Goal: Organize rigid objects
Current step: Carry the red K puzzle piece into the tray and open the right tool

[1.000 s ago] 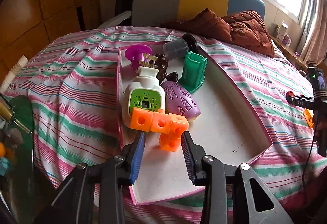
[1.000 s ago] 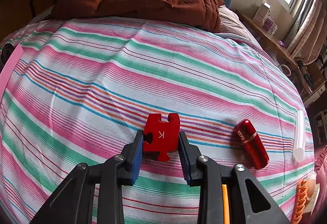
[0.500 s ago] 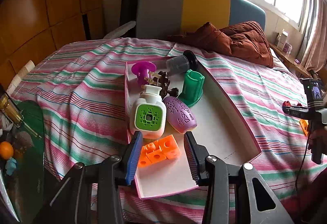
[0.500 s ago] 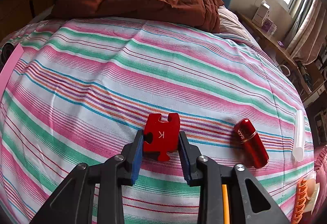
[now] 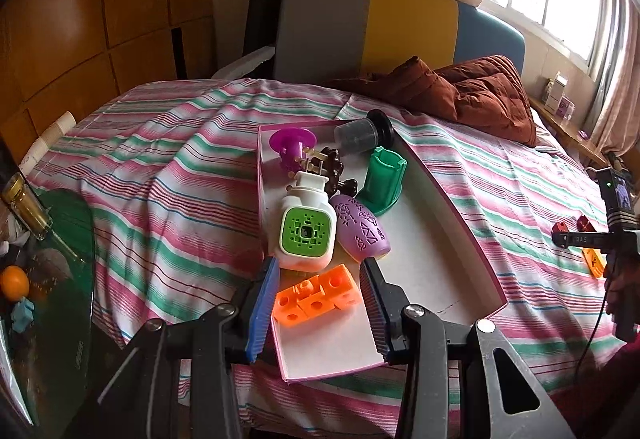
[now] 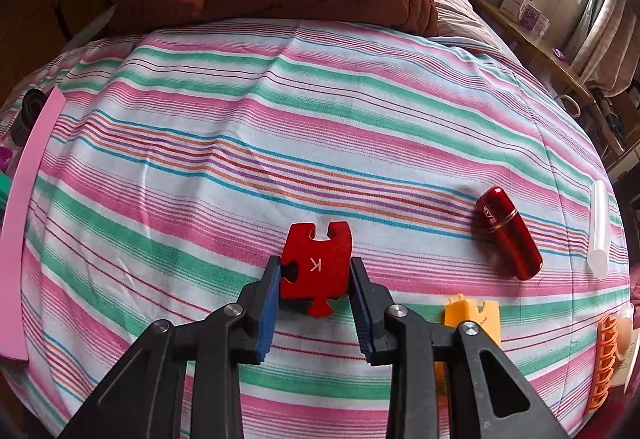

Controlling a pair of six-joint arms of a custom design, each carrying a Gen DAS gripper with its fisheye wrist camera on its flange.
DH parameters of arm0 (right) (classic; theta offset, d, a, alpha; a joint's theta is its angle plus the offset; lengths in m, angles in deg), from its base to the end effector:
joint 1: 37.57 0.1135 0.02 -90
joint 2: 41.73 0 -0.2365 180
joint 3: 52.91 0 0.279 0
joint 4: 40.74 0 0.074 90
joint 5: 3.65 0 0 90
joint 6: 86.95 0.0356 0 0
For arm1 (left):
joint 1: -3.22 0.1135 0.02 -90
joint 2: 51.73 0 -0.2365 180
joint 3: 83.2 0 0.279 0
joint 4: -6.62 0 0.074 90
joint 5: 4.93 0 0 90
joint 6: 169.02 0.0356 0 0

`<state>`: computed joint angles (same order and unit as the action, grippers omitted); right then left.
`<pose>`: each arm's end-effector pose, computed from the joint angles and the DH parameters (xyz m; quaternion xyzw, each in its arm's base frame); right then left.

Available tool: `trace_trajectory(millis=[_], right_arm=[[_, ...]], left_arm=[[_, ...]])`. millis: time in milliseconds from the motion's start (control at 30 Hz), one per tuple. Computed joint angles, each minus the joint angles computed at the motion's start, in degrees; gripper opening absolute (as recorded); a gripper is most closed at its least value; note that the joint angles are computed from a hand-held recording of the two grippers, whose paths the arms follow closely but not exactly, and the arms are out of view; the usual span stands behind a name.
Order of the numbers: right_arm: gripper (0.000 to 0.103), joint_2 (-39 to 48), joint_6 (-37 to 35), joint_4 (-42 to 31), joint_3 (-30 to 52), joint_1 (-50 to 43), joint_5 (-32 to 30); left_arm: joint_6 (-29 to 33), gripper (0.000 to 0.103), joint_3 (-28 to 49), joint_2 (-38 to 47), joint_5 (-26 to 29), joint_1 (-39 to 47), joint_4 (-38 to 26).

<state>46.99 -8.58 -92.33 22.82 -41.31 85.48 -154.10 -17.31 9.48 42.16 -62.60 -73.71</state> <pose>0.3329 -0.0212 0.1882 -0.0688 0.9730 -0.0221 0.2190 0.1077 -0.1807 0.2466 -0.1201 0.9167 0.0119 0.3809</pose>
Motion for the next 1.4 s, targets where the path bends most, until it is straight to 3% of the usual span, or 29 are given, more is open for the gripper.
trace_trajectory(millis=[167, 533, 767, 1067, 1400], right_arm=[[0.032, -2.01, 4.29, -3.5, -0.81, 0.12, -5.56], [0.032, -13.28, 9.45, -3.7, -7.98, 8.83, -8.97], [0.032, -20.36, 11.19, -3.93, -7.27, 19.16, -10.89], [0.032, -16.73, 13.76, -2.81, -5.16, 35.3, -8.42], [0.032, -5.77, 15.44, -1.21, -1.16, 41.85, -8.21]], left_arm=[[-1.38, 0.043, -0.28, 0.12, -0.02, -0.06, -1.15], [-2.67, 0.043, -1.19, -0.51, -0.38, -0.21, -2.14], [-3.16, 0.043, -1.73, -0.57, 0.16, -0.03, -1.95], [-3.63, 0.043, -3.03, -2.04, 0.62, 0.77, -2.16], [-3.54, 0.043, -4.28, -3.09, 1.41, 2.03, -2.01]])
